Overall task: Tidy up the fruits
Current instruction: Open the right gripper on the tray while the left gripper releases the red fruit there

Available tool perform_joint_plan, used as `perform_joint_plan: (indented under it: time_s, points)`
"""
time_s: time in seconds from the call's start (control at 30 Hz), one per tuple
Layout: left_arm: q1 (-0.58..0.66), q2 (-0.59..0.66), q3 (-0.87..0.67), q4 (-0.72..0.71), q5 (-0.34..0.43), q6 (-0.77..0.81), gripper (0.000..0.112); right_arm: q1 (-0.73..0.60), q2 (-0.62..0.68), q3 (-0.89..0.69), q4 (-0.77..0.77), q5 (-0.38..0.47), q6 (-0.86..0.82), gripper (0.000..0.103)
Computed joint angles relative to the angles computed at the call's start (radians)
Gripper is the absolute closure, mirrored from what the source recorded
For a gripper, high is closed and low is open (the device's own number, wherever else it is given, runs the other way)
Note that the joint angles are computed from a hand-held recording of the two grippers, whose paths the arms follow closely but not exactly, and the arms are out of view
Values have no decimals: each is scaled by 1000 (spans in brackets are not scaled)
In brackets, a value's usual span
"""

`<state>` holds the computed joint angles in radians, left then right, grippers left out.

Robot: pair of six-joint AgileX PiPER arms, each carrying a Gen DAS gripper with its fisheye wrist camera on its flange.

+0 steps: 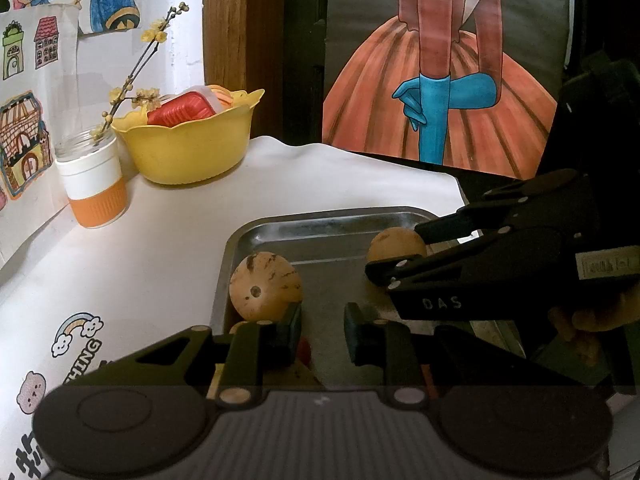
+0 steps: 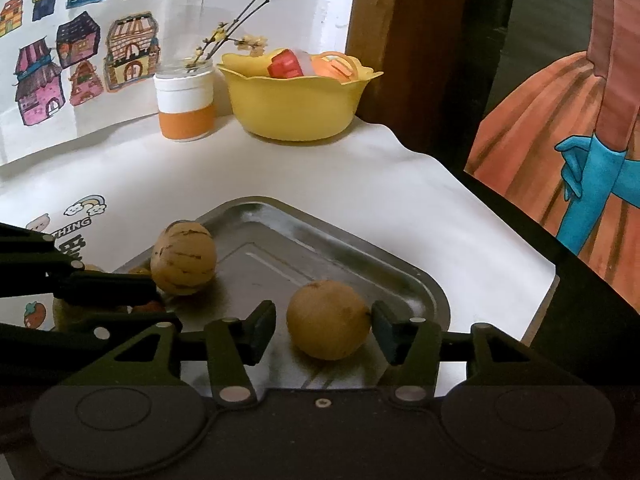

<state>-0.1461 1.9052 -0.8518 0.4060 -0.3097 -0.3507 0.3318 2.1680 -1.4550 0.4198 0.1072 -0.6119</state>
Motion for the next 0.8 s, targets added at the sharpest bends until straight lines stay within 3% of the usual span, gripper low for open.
perform_joint_plan:
  time_s: [0.37, 0.6, 0.8]
  points:
    - [4, 1, 4, 28, -11, -18, 81, -4, -3, 18, 76, -20, -43, 38]
    - [-1, -11, 21, -28, -30, 37, 61, -15, -27, 55, 292, -37, -246, 30]
    - [2, -36, 36, -94, -30, 98, 53, -20, -49, 87, 473, -53, -416, 24]
